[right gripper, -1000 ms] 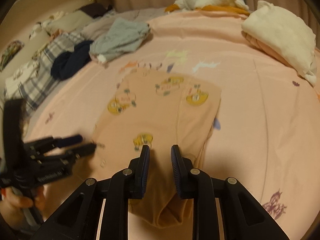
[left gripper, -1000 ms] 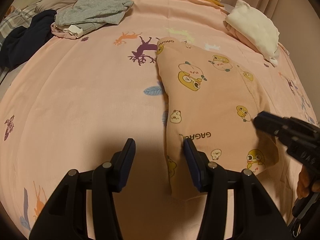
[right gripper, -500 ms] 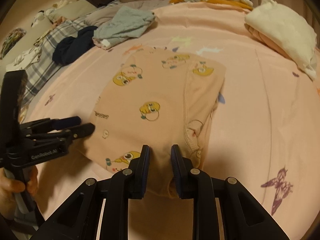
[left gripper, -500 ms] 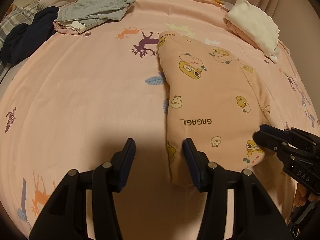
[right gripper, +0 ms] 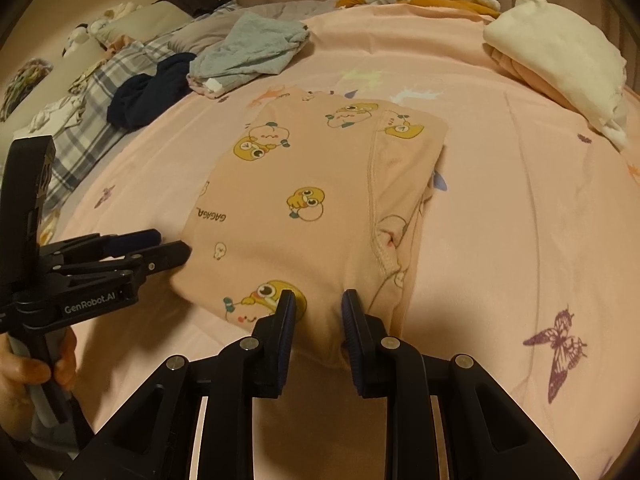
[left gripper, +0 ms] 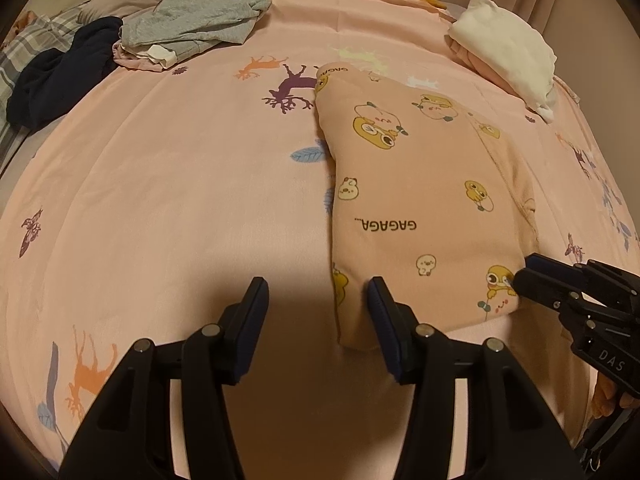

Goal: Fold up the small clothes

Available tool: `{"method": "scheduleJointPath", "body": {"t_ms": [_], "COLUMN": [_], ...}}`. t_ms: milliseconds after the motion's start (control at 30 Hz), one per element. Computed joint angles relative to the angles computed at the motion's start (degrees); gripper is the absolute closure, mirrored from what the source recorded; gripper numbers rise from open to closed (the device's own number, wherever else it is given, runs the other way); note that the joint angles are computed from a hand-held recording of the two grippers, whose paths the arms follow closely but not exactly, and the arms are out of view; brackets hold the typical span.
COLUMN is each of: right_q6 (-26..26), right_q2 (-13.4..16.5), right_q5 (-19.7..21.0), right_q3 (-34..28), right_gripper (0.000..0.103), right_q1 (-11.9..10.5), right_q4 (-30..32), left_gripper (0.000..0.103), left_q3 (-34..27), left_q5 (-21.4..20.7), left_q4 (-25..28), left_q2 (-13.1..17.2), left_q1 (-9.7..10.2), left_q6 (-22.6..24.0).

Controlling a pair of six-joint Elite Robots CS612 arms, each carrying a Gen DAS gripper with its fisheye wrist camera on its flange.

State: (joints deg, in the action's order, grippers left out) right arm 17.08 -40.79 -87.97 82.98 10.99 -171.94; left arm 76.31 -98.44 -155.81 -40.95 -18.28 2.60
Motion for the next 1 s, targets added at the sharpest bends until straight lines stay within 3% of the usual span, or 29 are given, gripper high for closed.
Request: {"method": "scheduleJointPath", "body": {"t_ms": [333,667,867,933,1000], "right_q6": [1.19,1.52,2.86,3.65,4.29], "right_q2": [-0.75,-1.41,-1.93,-2.12,-2.32], "right_q5": [-0.32,-1.02,-1.05,-1.67,-2.68], "right_q3": [1.16,1.84,2.3,2.51,2.76], "right_gripper": [0.078,0.078,0.064,0.052,0.047], "right_q1": [0.19,0.73,0.92,1.09,1.29], "right_q4": [0.11,0.38,0.33,0.11,-0.14], "left_gripper": [0.048,0.039,0.028,0.02,0.017], "left_q3": [1.57,3.05,3.9,4.29,4.64], "left_q5": [0.57,1.65,2.65,3.1,3.72], "left_q4": [-0.62,-1.38,-1.73,-2.06,-2.42], "left_q2": [-1.02,-1.89,-2.58,-2.92,-3.19], "left_q1": [-0.08,-0.22,-0.37,-0.47,-0.65], "left_q6": [0.02,-0.56,-0.58,-0.28,-0.07]}}
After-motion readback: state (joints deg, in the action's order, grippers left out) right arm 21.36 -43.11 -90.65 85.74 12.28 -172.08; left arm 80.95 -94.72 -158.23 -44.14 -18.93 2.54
